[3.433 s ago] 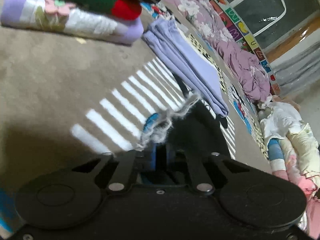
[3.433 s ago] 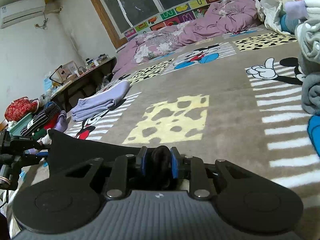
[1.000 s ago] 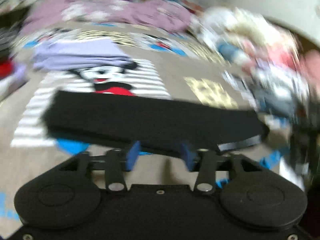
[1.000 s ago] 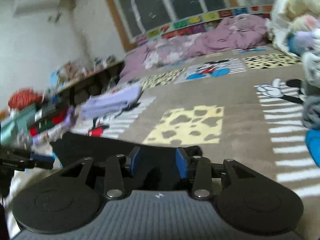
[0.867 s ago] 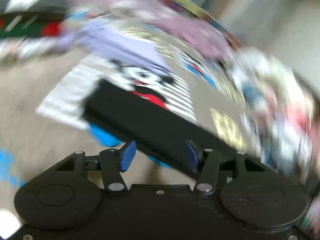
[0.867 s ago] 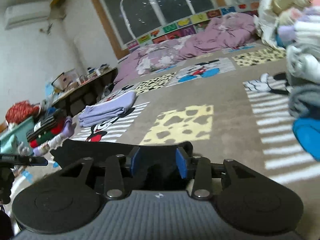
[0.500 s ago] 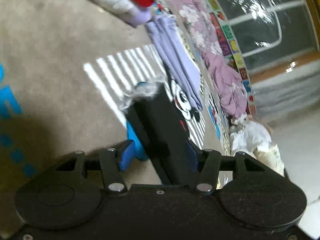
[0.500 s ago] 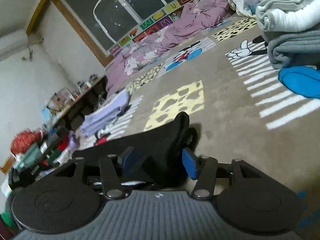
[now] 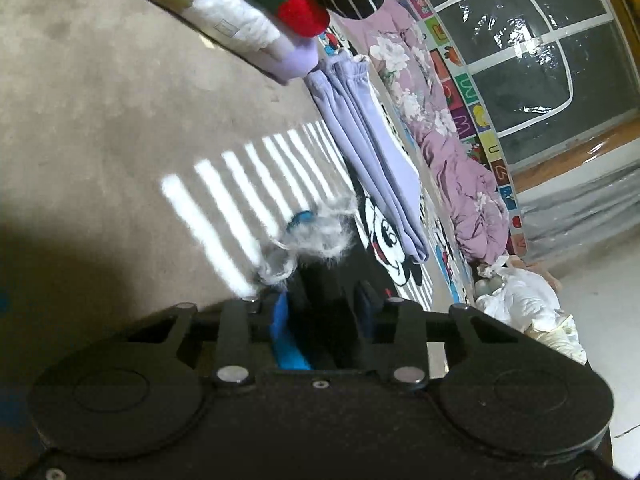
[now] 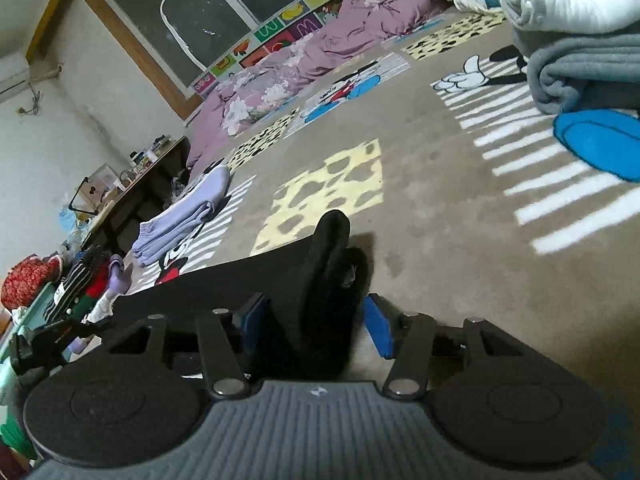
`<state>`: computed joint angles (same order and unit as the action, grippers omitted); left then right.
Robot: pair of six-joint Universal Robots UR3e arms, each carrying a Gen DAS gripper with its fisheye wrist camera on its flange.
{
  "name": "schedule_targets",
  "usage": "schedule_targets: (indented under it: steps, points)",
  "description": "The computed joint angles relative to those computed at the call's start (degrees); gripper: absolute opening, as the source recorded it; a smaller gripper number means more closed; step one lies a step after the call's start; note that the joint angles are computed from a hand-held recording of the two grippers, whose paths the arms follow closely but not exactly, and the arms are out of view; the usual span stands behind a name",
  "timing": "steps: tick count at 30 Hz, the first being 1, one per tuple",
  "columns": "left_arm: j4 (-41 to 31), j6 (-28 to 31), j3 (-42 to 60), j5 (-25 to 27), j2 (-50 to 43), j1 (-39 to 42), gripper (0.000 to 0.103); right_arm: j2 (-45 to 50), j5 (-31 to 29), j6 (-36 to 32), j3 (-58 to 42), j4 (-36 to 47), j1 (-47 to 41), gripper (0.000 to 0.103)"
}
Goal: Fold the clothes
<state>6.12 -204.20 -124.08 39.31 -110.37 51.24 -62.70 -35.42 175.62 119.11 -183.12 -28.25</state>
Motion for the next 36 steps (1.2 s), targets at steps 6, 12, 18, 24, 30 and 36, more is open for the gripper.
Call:
schedule_targets:
  steps: [6,12,18,24,30,36]
  points:
    - [6.65,0.72,-3.15,0.51,1.85,0.06,0.013,0.54,2.00,0.20,-0.69,1.44,-0.69,0.054]
    - [9.12,6.25,-5.97,2.18,11.61,-2.71,0.012,2.00,6.46,2.86,-0.83,0.79,-2.91,0.054]
    - [10.72,12.55,-5.64,12.27,19.21,-15.04,0.012,6.35,13.58,9.42,-1.82,-2.09,-6.50,0.054]
    - [15.39,21.33,-1.02,30.89,15.10,-35.71,0.011,9.55,16.48,12.25,-4.26,-2.14,-7.53,0.054]
    - [16.25,28.43,9.53,45.27,3.73,-51.41,0.011,10.69,18.73,11.04,-5.50,0.47,-8.65,0.054]
    - [16.66,35.32,16.86,55.05,-5.95,-62.24,0.011,10.14,21.08,5.97,-5.42,7.03,-10.69,0.054]
